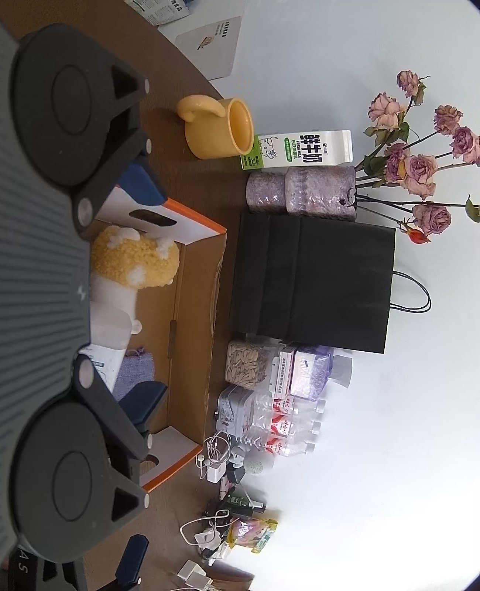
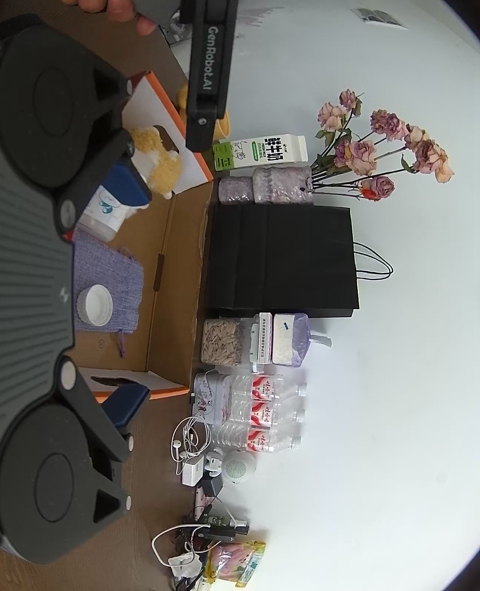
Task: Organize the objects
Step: 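Withdraw both tools from the box toward the remaining table items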
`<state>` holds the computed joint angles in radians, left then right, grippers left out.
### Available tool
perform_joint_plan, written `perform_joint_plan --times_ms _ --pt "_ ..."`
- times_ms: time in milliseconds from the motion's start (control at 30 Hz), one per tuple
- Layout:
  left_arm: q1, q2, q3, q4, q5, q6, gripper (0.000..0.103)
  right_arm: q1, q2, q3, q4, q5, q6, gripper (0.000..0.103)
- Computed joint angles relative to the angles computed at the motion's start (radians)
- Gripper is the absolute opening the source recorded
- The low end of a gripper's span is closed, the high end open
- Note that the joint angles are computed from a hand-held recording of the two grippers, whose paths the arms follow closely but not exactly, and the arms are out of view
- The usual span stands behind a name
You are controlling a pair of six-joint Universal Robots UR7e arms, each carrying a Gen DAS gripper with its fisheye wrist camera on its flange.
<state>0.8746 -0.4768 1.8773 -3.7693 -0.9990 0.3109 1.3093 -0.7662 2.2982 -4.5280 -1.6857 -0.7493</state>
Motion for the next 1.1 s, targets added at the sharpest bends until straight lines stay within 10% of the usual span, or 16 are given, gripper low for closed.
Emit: perform_joint_plan --times_ms 1100 --pt "0.014 -0.186 0.397 -0.046 0.107 -0.107 0.103 -0.140 0.232 0.293 -0.451 -0.017 0.028 0.103"
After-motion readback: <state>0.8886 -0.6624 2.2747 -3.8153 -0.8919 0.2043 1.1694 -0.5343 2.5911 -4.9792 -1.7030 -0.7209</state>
